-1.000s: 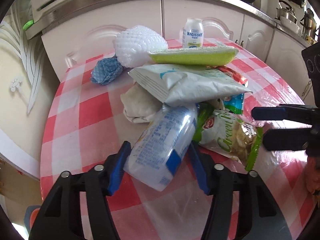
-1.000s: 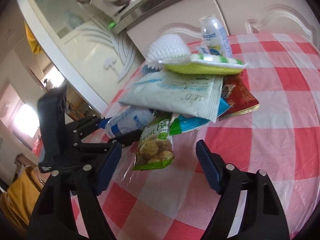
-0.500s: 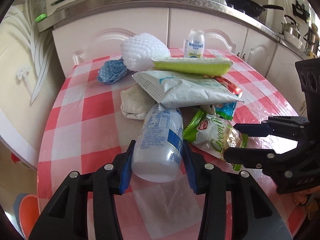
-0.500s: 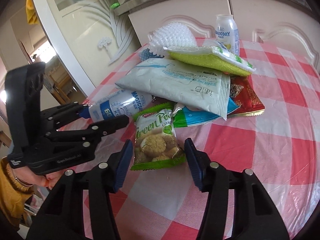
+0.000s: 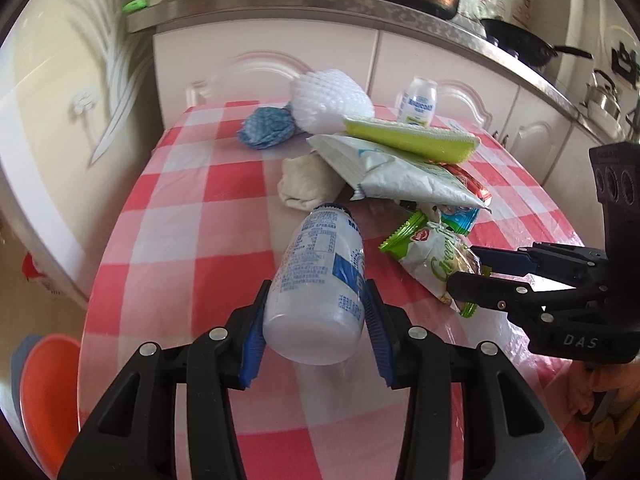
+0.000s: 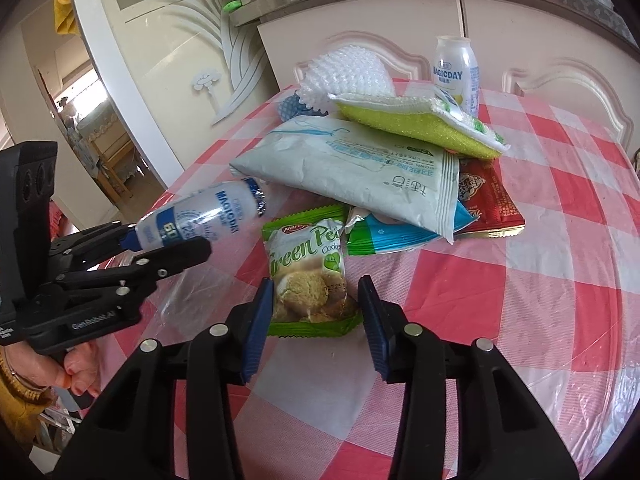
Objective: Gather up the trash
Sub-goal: 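Grasp the white milk bottle with the left tool while the right tool grasps the green pea snack packet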
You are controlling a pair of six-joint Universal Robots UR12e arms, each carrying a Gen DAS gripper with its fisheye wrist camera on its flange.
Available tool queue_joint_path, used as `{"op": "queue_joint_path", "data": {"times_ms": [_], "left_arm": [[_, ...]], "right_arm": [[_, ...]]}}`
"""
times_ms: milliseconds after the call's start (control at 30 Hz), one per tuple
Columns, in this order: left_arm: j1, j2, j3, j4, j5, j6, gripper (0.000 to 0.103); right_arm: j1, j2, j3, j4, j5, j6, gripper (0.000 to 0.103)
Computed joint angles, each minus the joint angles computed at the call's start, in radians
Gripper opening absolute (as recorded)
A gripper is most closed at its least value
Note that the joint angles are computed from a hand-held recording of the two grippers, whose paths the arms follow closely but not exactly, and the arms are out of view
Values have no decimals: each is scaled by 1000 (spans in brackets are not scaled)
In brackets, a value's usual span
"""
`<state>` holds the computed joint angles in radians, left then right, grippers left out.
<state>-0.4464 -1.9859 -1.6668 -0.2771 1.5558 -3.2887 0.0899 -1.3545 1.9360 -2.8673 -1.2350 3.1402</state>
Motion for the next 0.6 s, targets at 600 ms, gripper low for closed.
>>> {"op": "queue_joint_path", "data": {"times_ms": [600], "left_arm": [[14,93,-144,91,23,-123,46]], "right_arm": [[-36,-6,39,-94,104,77,43]]}}
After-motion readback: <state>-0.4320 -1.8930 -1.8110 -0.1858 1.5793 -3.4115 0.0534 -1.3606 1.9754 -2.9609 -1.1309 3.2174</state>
